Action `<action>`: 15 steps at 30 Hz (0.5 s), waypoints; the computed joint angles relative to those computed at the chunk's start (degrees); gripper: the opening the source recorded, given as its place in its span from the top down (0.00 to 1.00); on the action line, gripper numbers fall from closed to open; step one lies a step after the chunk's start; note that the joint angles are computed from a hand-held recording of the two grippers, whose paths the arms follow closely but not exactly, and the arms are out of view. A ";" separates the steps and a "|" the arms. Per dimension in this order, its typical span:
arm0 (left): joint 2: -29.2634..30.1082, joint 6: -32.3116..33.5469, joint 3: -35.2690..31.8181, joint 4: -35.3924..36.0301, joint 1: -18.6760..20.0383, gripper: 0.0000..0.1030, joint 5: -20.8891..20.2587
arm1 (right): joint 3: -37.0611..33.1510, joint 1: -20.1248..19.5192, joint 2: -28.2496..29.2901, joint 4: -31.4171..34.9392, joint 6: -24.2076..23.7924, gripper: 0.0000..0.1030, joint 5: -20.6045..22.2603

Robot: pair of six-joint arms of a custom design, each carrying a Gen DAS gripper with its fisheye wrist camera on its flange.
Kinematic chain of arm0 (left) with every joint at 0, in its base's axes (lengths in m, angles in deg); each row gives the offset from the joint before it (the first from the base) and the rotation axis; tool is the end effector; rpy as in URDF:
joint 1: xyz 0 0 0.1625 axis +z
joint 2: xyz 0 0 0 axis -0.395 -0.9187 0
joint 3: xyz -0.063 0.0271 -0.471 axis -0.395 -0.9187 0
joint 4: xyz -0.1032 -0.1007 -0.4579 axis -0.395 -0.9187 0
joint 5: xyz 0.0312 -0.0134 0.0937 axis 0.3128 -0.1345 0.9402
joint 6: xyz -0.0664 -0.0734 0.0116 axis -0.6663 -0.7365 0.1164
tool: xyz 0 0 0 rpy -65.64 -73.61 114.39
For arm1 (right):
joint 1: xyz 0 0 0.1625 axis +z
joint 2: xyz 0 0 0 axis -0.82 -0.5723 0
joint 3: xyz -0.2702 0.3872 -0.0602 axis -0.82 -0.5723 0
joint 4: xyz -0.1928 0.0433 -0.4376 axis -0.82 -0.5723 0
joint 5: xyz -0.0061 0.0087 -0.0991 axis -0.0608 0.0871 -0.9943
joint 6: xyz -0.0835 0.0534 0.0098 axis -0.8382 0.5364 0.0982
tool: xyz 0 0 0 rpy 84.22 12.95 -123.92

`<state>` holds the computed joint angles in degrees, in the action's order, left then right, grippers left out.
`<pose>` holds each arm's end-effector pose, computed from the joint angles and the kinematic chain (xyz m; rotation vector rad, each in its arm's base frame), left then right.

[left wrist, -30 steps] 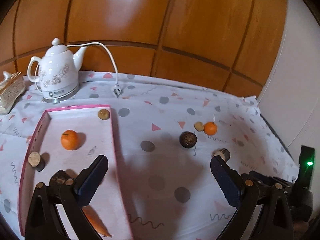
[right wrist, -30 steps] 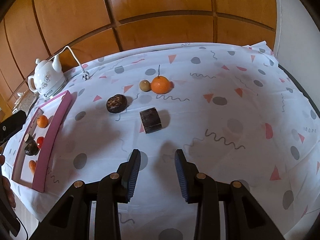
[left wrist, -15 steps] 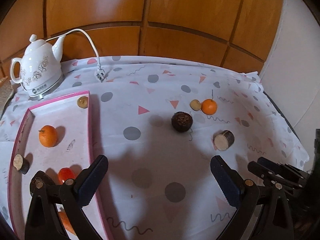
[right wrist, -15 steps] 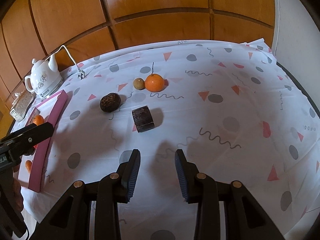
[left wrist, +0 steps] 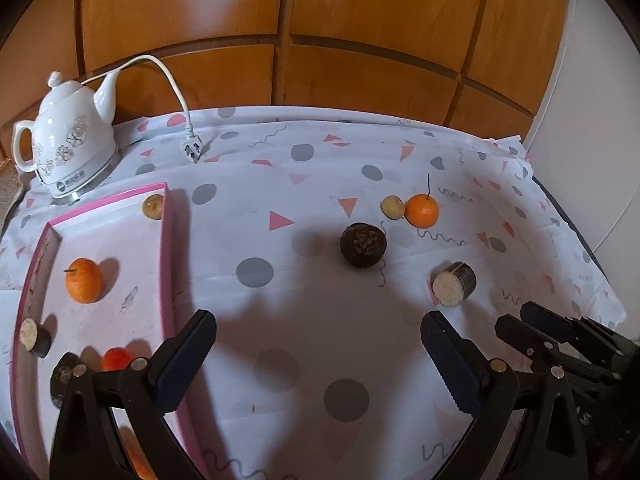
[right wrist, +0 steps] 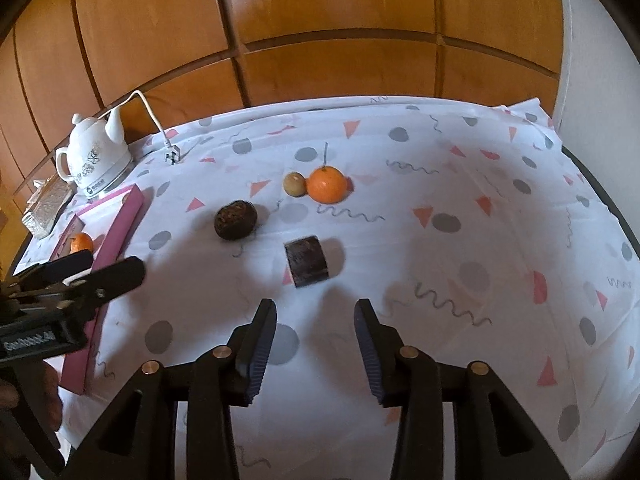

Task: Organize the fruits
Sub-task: 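Move both tools back toward the dark round fruit and dark cut cylinder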

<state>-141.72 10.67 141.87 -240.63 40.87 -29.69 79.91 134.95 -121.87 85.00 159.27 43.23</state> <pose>-0.2999 -0.3026 0.0252 0.6700 2.4659 -0.6932 0.0581 -0.2312 0.2318 0.2194 -2.3267 0.9342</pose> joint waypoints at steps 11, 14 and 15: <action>4.04 3.98 -4.04 -4.55 5.65 0.13 -2.77 | -2.09 2.85 4.14 -2.21 0.60 0.60 2.10; 5.27 6.71 -5.25 -6.06 6.84 0.14 -4.31 | -2.32 2.55 4.63 -2.38 0.70 0.60 1.85; 5.71 7.03 -5.70 -6.06 7.13 0.18 -4.38 | -2.40 2.32 4.72 -2.28 0.83 0.60 1.69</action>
